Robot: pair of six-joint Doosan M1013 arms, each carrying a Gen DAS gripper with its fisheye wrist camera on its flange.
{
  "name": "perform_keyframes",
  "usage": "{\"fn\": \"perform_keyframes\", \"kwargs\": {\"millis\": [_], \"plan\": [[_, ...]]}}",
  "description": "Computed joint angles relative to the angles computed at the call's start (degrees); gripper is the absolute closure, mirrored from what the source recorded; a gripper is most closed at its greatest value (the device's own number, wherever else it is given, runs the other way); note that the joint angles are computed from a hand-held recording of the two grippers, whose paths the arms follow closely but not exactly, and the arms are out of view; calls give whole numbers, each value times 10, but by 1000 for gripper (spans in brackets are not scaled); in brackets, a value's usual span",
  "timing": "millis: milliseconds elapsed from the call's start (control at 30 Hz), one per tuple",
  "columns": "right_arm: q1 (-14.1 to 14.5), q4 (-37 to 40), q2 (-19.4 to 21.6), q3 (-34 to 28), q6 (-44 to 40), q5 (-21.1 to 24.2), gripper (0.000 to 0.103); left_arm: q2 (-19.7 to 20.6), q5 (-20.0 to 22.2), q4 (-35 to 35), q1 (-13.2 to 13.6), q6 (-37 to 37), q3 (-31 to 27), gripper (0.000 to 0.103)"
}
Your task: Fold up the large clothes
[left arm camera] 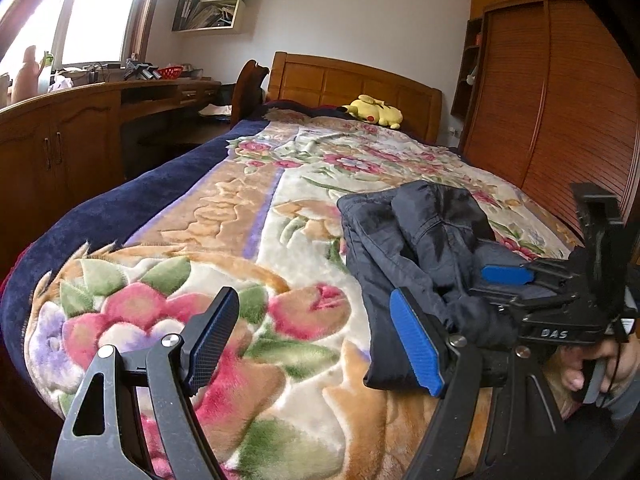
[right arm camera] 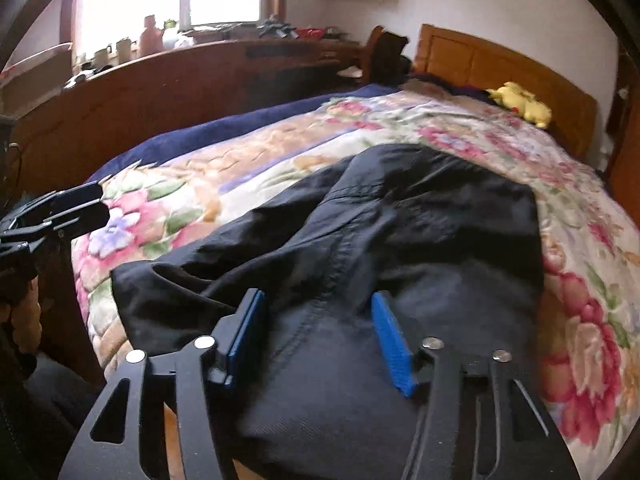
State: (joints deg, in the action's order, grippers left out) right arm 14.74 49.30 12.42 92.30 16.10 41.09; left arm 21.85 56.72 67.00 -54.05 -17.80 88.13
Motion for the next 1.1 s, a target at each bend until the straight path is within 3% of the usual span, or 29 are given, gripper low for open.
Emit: {"fn": "perform_keyframes", "kwargs": {"millis": [167, 267, 367, 500, 567, 667, 733, 800, 1000, 1100], "plan": [[-6, -11, 11, -20, 3, 25, 49, 6, 3, -2, -3, 9, -4, 24], [-29, 8, -8, -9, -20, 49, 47, 9, -4, -13, -2, 16, -5, 24], [-43, 49, -11, -15, -55, 44, 38, 12, -7, -26, 0, 36, -10, 24], [-61, 78, -4, -38, -81, -1, 31, 14, -13, -31, 2, 53, -13, 24], [-66, 64, 9, -56, -62, -17, 30, 16, -17, -36, 5, 62, -16, 24], [-73, -9, 45, -107, 8, 7, 30, 22, -25, -46, 9, 79, -25, 24], [-70, -55, 63, -127, 49, -24, 30, 29, -26, -53, 10, 94, -35, 24], [-70, -78, 87, -154, 81, -19, 30, 35, -21, -55, 11, 105, -43, 24], [-68, -97, 140, -211, 135, -8, 30, 43, -27, -65, 14, 121, -53, 24], [-71, -79, 164, -234, 138, 21, 26, 46, -30, -78, 17, 132, -56, 30]]}}
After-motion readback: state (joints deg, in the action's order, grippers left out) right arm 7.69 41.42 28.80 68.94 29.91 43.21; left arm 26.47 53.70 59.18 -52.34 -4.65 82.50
